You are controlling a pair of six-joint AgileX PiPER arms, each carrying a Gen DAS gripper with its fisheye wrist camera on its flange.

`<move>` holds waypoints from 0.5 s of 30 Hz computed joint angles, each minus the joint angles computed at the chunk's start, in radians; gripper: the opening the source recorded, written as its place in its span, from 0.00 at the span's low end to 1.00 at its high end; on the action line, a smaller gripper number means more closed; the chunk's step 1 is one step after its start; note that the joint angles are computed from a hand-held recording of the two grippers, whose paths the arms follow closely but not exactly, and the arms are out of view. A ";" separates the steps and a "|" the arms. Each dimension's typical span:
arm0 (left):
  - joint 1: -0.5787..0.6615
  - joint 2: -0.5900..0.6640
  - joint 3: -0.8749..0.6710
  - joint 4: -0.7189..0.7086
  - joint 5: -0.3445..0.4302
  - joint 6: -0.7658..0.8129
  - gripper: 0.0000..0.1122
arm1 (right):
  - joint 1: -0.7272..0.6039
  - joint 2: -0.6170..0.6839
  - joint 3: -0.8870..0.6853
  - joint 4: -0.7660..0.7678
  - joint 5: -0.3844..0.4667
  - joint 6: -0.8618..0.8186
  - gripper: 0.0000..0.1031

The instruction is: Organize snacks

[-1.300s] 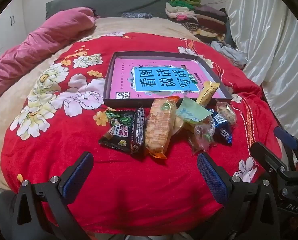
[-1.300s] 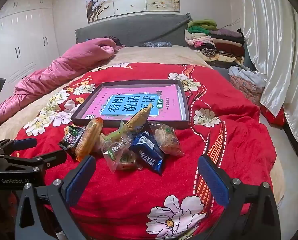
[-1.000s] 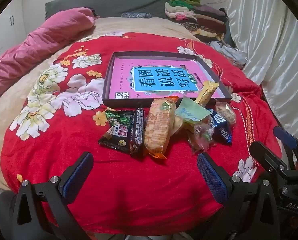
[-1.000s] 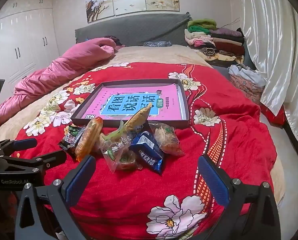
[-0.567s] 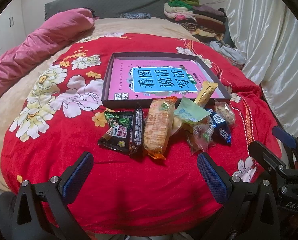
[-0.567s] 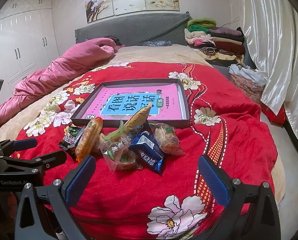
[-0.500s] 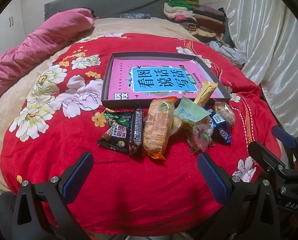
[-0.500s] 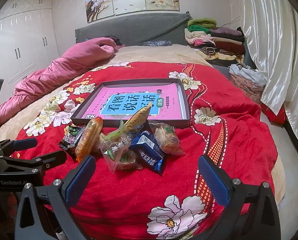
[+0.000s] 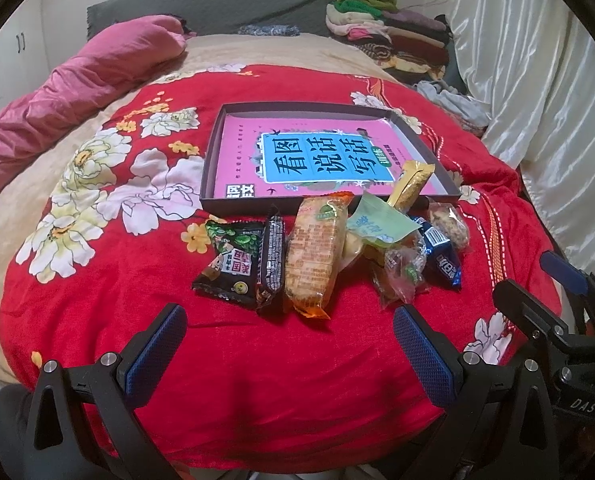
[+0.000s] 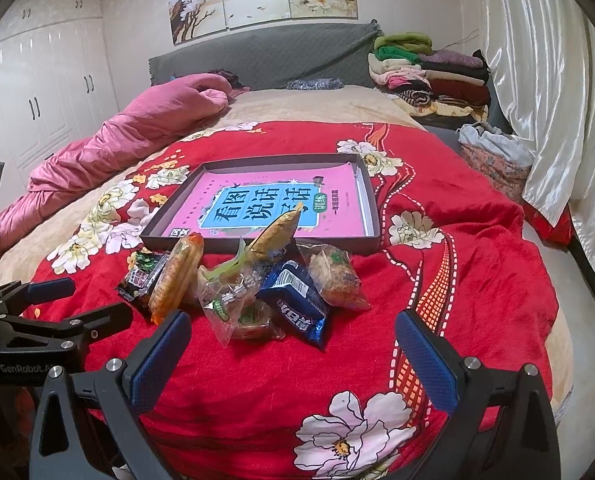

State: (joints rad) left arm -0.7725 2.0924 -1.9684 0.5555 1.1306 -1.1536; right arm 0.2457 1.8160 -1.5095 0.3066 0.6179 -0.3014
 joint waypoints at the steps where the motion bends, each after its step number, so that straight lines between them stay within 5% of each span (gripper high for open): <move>1: 0.005 -0.006 0.005 -0.019 -0.005 0.003 0.92 | -0.001 0.006 -0.006 0.003 0.003 -0.002 1.00; 15: 0.066 -0.023 0.042 -0.123 0.008 0.041 0.92 | -0.020 0.039 -0.035 0.023 0.021 0.006 1.00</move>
State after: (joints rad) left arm -0.7068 2.0697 -1.9262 0.4328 1.1382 -1.1129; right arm 0.2254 1.8549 -1.5441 0.3300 0.6386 -0.2951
